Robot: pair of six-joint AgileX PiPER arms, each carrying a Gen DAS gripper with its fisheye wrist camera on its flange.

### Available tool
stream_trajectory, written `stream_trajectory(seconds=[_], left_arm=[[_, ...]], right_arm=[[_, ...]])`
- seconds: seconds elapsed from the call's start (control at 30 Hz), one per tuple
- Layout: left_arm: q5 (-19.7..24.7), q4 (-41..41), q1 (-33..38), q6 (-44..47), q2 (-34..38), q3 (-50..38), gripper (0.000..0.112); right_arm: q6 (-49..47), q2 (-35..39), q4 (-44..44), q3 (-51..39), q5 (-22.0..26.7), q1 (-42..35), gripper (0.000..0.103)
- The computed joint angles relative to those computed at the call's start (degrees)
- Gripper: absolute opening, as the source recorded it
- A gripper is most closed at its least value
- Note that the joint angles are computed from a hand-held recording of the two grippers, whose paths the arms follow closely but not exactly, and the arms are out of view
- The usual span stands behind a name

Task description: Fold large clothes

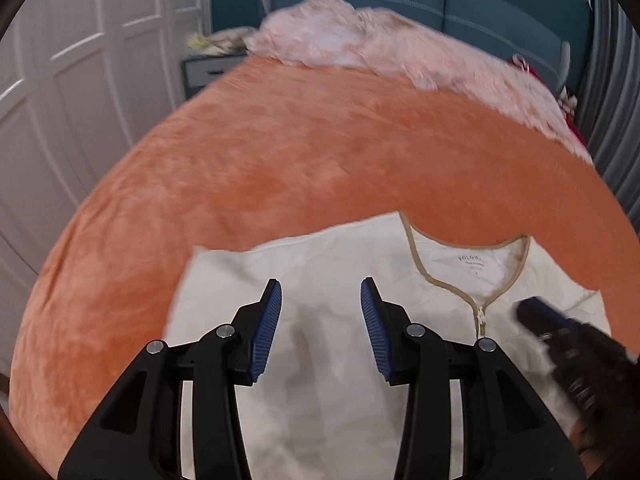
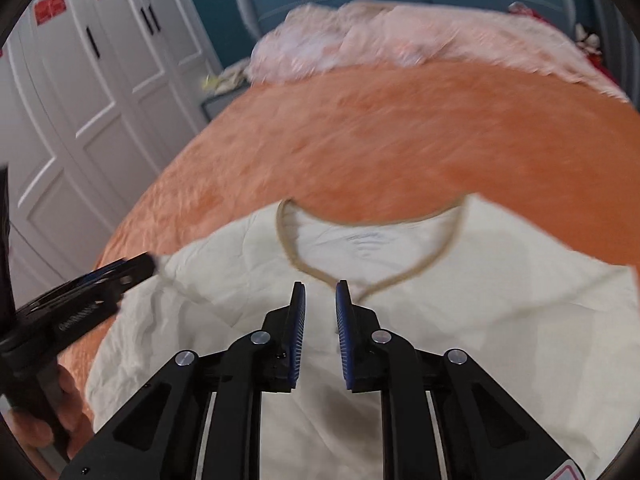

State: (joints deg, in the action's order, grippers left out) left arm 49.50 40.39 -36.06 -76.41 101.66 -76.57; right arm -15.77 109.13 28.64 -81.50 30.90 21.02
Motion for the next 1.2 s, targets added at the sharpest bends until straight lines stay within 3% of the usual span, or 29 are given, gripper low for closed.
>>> stream_trajectory(seconds=[0.07, 0.17, 0.33, 0.4, 0.5, 0.6, 0.63, 0.7, 0.77, 0.93, 1.1, 1.2], left_arm=[[-0.9, -1.4, 1.7, 1.6, 3.4, -2.5, 0.04], [-0.2, -1.4, 3.4, 1.7, 7.1, -4.2, 0.04], [-7.4, 0.2, 6.5, -3.2, 7.5, 2.2, 0.04], [-9.5, 2.8, 6.5, -6.5, 7.6, 4.2, 0.04], [-9.4, 8.2, 5.0, -11.8, 8.2, 5.7, 0.04], [-10.8, 10.5, 5.0, -15.1, 7.9, 7.4, 0.042], [-10.6, 10.2, 5.2, -14.7, 8.1, 7.1, 0.042], [-8.7, 8.6, 5.0, -12.6, 8.5, 5.6, 0.042], [-5.7, 8.0, 3.9, -11.3, 8.0, 4.0, 0.04], [-4.8, 8.2, -1.1, -7.4, 5.6, -0.5, 0.04], [0.8, -5.1, -2.2, 11.9, 19.3, -22.4, 0.042], [7.2, -6.9, -2.5, 16.2, 27.8, -33.0, 0.041]], right_arm=[[-1.4, 3.7, 0.8, -4.4, 2.7, 0.9, 0.014], [4.0, 9.0, -7.8, -10.6, 3.7, 4.1, 0.021], [7.4, 15.4, -10.2, -16.5, 6.5, 4.4, 0.026], [5.3, 15.2, -8.4, -14.9, 5.2, 4.0, 0.023], [7.1, 14.2, -10.6, -12.7, 2.9, 3.9, 0.0], [5.1, 12.1, -5.4, -7.2, -2.0, 1.7, 0.0], [7.6, 9.8, -6.6, -4.0, -5.7, 1.2, 0.0], [5.8, 5.3, -2.1, 2.0, -11.7, -0.4, 0.0], [2.6, 1.5, 2.3, 5.8, -14.1, -3.4, 0.0], [-0.4, 3.3, 3.6, 1.2, -7.3, -9.6, 0.004], [1.7, 11.1, -2.0, -10.1, 3.5, -8.6, 0.004], [6.5, 13.6, -10.7, -12.0, 3.4, -5.4, 0.004]])
